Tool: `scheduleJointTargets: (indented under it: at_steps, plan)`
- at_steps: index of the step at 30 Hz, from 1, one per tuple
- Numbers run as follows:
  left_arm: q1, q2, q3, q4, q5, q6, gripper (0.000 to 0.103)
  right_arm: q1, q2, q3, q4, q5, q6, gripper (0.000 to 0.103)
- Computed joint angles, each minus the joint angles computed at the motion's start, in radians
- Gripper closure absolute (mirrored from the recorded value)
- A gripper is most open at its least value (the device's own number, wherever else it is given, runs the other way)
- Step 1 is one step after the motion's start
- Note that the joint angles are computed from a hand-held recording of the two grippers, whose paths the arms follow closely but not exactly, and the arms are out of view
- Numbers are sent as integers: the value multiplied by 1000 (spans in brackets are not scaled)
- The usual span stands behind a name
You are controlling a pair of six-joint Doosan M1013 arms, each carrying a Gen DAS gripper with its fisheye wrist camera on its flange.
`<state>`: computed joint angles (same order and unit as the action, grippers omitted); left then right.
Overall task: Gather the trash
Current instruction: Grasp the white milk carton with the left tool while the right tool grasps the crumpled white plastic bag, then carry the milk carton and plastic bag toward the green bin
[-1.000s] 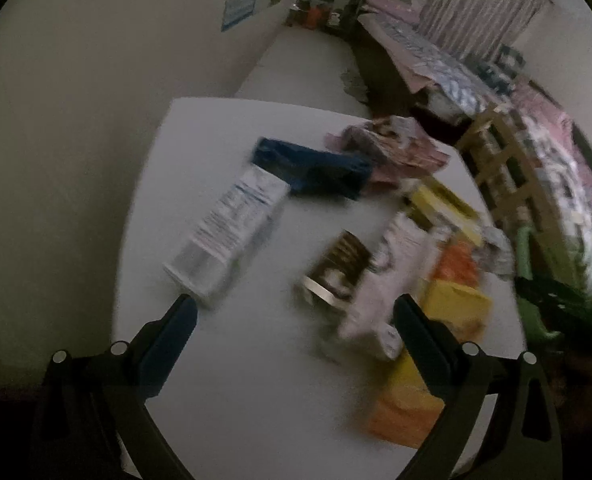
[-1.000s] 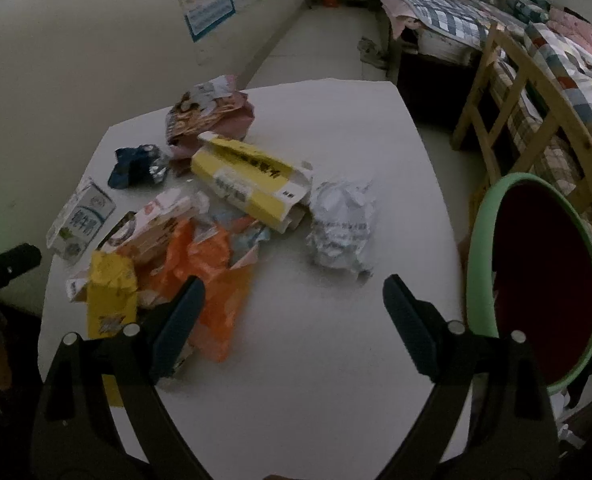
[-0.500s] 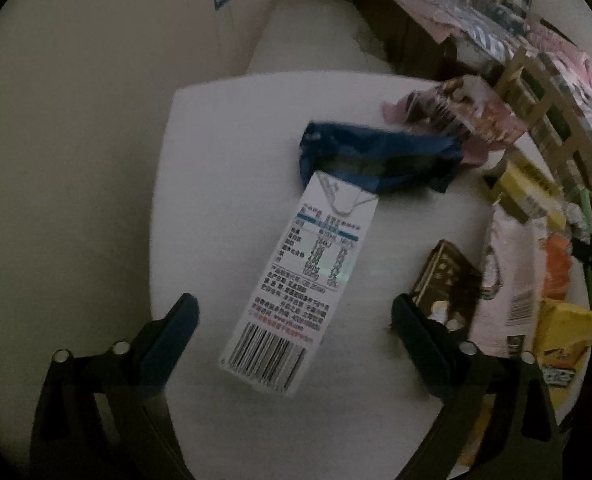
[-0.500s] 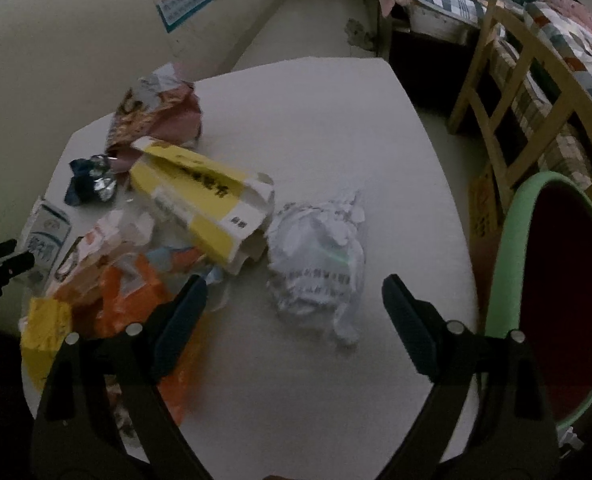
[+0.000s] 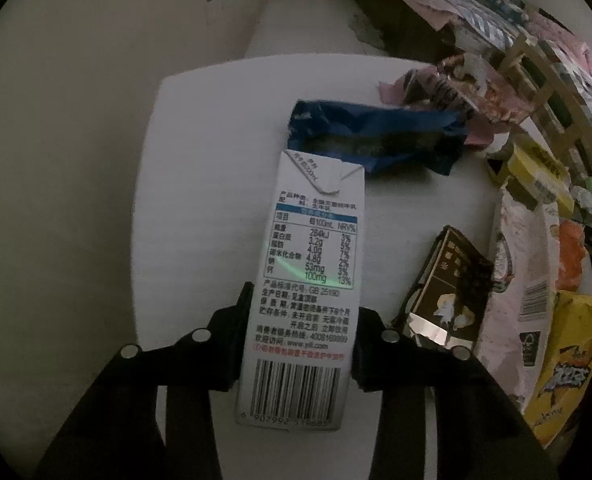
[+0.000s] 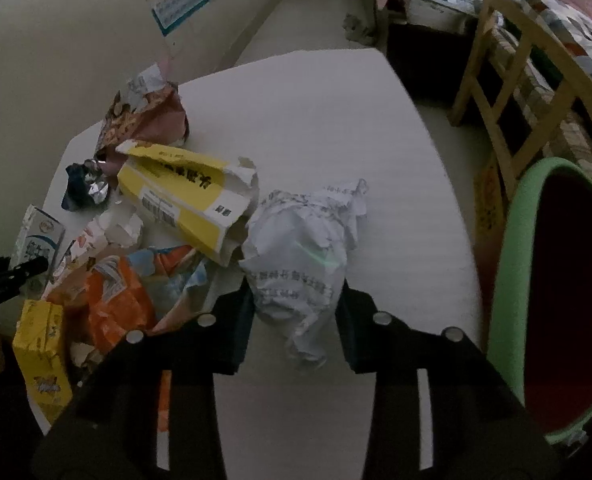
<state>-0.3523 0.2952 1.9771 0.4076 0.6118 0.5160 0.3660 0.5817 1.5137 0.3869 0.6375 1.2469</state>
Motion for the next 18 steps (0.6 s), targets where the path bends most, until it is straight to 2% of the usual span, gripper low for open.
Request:
scheduleJointTargets:
  at_steps: [8,18]
  plan:
    - [-45,-63,14,114,49,-131,65,-16,-64,60,57,-22,-66,68]
    - [-140,-129,-3,197,96,-215,65,-29,-172,153,161,-54,-194,68]
